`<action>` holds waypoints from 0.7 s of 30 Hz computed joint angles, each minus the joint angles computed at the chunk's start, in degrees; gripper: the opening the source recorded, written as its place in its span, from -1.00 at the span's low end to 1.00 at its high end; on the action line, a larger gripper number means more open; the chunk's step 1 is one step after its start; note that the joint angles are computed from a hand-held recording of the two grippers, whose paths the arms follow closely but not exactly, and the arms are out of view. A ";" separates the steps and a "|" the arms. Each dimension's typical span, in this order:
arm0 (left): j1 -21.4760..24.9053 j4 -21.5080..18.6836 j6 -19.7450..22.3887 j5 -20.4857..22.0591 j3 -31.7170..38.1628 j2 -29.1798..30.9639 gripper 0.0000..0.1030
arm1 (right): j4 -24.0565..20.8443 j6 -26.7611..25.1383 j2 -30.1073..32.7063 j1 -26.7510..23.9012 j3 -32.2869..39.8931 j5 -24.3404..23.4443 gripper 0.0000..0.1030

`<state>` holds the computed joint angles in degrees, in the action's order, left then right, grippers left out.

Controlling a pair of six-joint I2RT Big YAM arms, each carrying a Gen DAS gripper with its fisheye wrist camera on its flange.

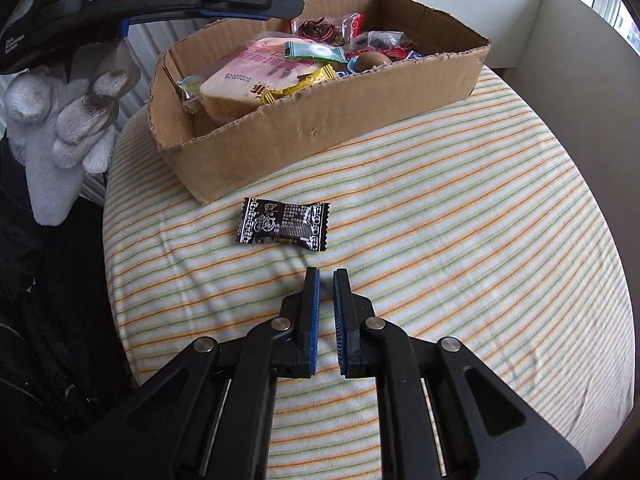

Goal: Organize snacks
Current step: 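Move the right tool to the black-wrapped candy on the table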

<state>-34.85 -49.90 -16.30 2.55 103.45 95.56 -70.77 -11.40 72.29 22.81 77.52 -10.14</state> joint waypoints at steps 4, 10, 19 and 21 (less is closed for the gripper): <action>-0.57 0.38 0.41 0.15 -0.64 -0.71 -0.27 | 1.86 4.20 -4.12 -2.24 -1.92 -1.41 -0.84; -1.48 1.53 -0.48 0.66 -0.99 -1.31 -0.27 | 4.17 8.50 0.20 -3.57 3.16 -5.39 -0.84; -0.95 2.34 -2.11 1.05 -2.28 -2.08 -0.27 | 3.05 8.64 7.94 1.42 8.95 -3.57 -0.84; -0.76 2.22 -2.25 1.12 -2.33 -2.12 -0.27 | 2.50 8.05 8.56 2.21 9.23 -2.86 -0.84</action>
<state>-35.61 -47.68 -18.55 3.67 101.12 93.44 -68.27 -3.36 80.84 25.02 86.75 -13.00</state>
